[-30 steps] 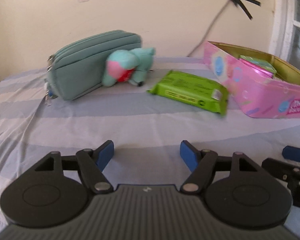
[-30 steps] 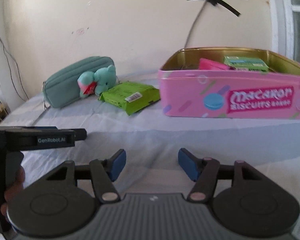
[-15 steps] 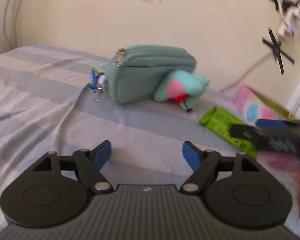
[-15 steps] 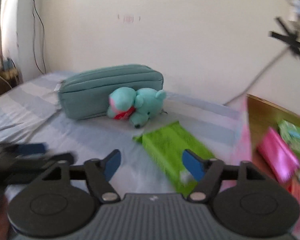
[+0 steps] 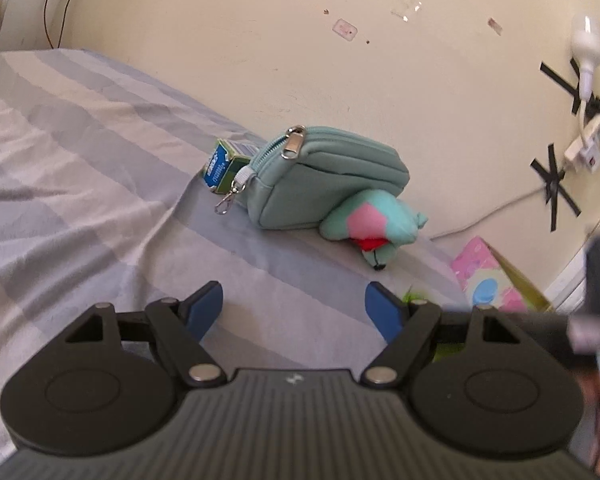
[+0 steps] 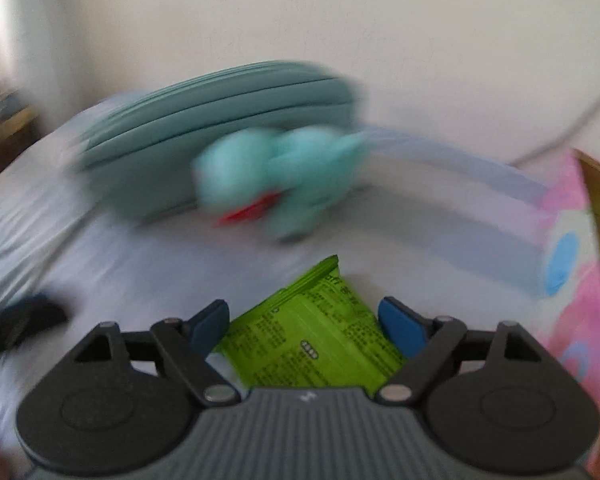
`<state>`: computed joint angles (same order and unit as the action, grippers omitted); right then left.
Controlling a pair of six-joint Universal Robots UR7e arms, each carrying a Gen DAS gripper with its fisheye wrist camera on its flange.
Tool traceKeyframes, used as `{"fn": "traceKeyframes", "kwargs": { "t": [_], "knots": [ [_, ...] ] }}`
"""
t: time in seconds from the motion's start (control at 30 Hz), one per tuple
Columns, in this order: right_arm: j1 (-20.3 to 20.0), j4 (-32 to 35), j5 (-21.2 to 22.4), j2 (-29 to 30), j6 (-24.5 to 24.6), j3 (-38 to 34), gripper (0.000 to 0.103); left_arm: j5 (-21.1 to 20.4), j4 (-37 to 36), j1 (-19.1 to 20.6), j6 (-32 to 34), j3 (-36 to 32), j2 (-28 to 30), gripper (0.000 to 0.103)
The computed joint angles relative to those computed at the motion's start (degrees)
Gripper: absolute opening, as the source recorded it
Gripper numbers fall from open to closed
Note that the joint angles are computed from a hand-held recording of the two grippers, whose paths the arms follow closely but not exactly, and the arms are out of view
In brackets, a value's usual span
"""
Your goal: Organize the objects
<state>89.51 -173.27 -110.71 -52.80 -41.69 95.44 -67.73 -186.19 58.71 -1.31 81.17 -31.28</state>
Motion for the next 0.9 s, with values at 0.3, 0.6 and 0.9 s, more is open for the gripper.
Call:
{"fn": "traceKeyframes", "kwargs": {
  "t": [0.3, 0.6, 0.9],
  "knots": [
    [-5.0, -20.9, 14.5, -14.1, -2.2, 26.5, 0.098, -7.3, 4.8, 0.4, 2.9, 2.1, -2.4, 0.079],
    [-8.7, -29.6, 14.5, -14.9, 0.4, 32.8, 0.094, -7.0, 12.4, -2.7, 9.4, 6.9, -5.2, 0.079],
    [-6.7, -37.4, 11.0, -10.9, -6.7, 33.5, 0.06, -8.4, 14.1, -4.2, 15.0, 8.0, -4.4, 0.071]
  ]
}}
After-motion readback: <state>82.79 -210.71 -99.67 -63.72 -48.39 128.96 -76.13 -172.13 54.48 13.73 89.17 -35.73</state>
